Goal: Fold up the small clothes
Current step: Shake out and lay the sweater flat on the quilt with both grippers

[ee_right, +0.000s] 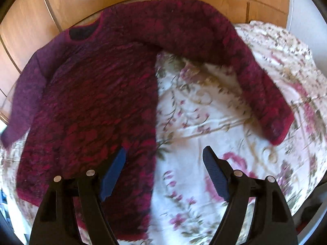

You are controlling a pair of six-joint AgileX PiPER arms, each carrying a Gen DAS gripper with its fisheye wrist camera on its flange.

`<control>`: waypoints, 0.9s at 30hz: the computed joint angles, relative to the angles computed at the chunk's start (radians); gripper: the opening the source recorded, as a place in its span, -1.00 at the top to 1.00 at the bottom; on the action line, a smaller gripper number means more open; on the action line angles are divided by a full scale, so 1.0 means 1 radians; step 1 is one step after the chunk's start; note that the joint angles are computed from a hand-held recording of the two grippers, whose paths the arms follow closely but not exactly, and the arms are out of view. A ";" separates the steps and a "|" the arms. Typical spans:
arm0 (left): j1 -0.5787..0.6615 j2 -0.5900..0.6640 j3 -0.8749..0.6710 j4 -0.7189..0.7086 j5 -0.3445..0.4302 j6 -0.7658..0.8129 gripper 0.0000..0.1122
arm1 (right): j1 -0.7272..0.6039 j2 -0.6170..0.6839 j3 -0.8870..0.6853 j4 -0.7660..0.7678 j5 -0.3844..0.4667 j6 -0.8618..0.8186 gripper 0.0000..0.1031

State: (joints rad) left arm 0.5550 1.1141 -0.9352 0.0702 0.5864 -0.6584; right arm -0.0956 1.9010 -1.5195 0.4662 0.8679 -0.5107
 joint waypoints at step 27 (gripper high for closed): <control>-0.836 -0.068 0.280 -0.439 -0.239 0.192 0.89 | -0.090 -0.191 0.099 0.197 0.229 -0.317 0.64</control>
State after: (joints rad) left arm -0.2808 1.0465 -0.6555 -0.3693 0.3473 -0.4661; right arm -0.1855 1.7104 -1.4205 0.6635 1.0970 -0.8280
